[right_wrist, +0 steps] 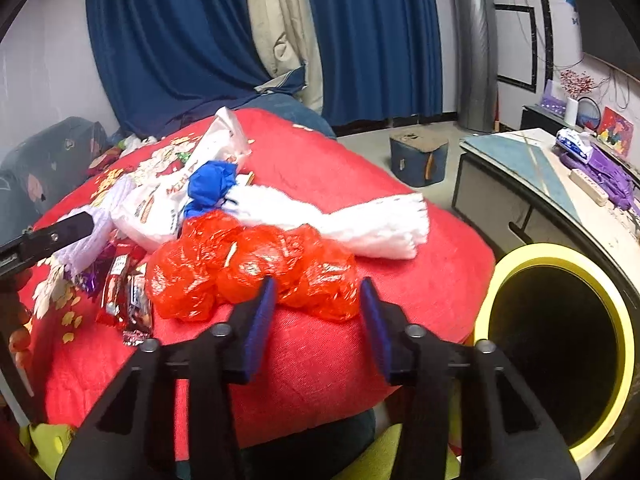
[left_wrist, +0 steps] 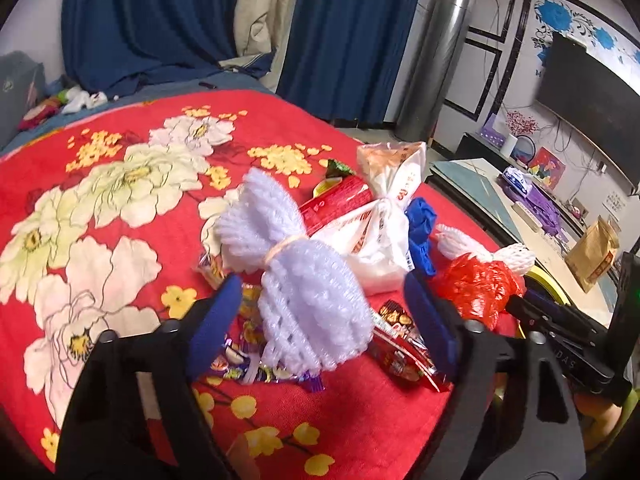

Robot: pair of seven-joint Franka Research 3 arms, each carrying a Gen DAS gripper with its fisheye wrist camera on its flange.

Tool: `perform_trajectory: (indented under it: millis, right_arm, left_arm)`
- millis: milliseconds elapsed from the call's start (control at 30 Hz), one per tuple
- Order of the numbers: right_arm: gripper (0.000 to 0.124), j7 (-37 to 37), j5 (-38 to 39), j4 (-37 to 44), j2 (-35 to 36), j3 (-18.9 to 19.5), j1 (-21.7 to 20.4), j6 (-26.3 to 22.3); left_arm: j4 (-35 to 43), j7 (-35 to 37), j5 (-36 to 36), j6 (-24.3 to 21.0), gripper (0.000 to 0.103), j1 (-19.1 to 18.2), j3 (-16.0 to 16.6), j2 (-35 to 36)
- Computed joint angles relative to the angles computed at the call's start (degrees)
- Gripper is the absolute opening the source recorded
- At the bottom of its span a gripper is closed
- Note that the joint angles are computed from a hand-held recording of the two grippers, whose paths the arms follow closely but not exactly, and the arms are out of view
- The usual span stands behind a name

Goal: Collect trash
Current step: 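Grasp the white mesh net with the left tool while the right tool grasps the red bag, then carry the mesh net and red bag over the yellow bin with both tools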

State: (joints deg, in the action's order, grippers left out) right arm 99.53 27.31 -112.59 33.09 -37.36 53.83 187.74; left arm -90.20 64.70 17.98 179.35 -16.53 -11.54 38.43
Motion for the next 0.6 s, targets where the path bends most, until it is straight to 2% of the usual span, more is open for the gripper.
perform_trajectory:
  millis: [67, 100, 133, 267, 367, 533, 600]
  right_arm:
    - [0.024, -0.17, -0.17, -0.14, -0.27, 0.80, -0.55, -0.07]
    - [0.018, -0.39, -0.39, -0.23, -0.74, 1.97, -1.57, -0.10]
    - [0.014, -0.46, -0.47, -0.56, -1.05, 2.57, -2.02, 0.30]
    - [0.009, -2.41, 0.54, -1.81, -2.49, 4.42, -3.11, 2.54]
    - [0.007, -4.88, 1.98, -2.78, -4.21, 6.52, -4.28, 4.73]
    - [0.007, -9.37, 4.67, -3.69, -5.82, 7.58, -3.99, 8.01]
    - [0.007, -11.22, 5.78, -3.79, -6.20, 7.87, -3.81, 9.12]
  left_arm:
    - [-0.34, 0.08, -0.25, -0.04, 0.056, 0.45, -0.51, -0.17]
    - [-0.74, 0.73, -0.42, 0.10, 0.052, 1.52, -1.77, -0.22]
    - [-0.94, 1.16, -0.62, 0.05, 0.045, 2.15, -2.57, -0.26]
    - [-2.83, 2.36, -1.63, 2.03, 0.028, 4.75, -5.32, -0.85]
    - [-5.05, 2.38, -1.67, 4.93, 0.024, 5.78, -5.93, -2.10]
    - [-7.83, 1.13, -0.91, 9.67, 0.022, 6.81, -5.88, -4.06]
    - [-8.62, 0.48, -0.07, 10.84, 0.022, 8.33, -7.06, -4.62]
